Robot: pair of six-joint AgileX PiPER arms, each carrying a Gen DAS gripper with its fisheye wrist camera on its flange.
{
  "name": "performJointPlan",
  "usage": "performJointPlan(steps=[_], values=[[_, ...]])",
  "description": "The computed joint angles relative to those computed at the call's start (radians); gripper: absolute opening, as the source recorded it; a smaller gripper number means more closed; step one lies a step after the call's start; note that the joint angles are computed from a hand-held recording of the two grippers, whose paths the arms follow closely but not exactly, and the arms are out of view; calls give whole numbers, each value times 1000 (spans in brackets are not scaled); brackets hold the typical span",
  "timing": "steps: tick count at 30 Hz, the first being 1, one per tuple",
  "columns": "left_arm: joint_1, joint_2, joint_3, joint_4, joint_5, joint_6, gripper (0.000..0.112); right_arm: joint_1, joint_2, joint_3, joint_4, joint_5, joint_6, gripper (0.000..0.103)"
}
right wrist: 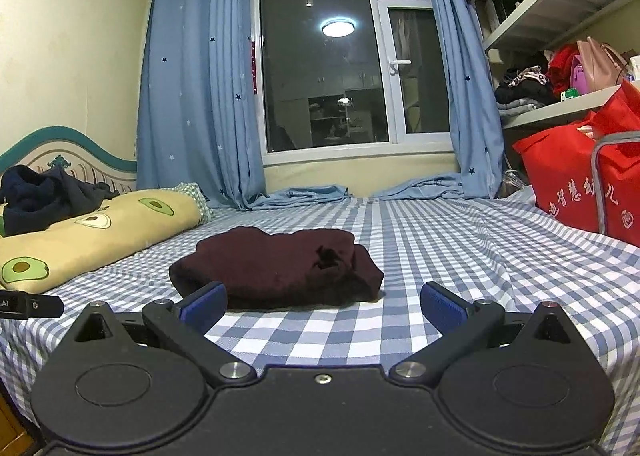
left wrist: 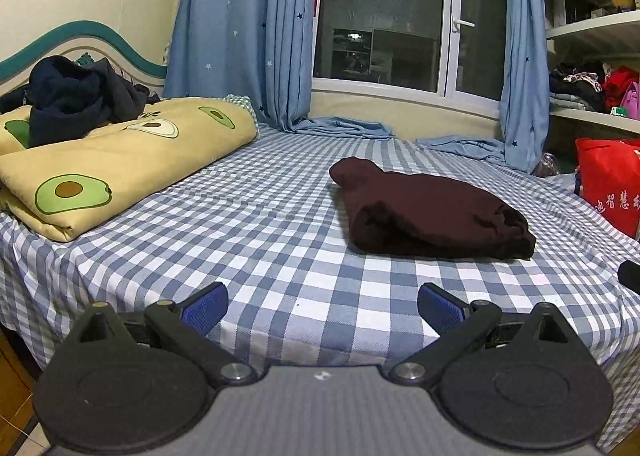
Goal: Fold small clothes
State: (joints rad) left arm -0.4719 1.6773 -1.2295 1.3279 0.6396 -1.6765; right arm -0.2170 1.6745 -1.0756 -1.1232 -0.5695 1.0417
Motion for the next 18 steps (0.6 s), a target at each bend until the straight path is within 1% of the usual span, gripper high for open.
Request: performJointPlan(steps=[11,18], values=[[5,11,-13,-29,-7,31,102,1,16,-13,-14,8,16,103],[3,9,-13,-24,-1,21,102,0,16,-13,-14,7,16,103]])
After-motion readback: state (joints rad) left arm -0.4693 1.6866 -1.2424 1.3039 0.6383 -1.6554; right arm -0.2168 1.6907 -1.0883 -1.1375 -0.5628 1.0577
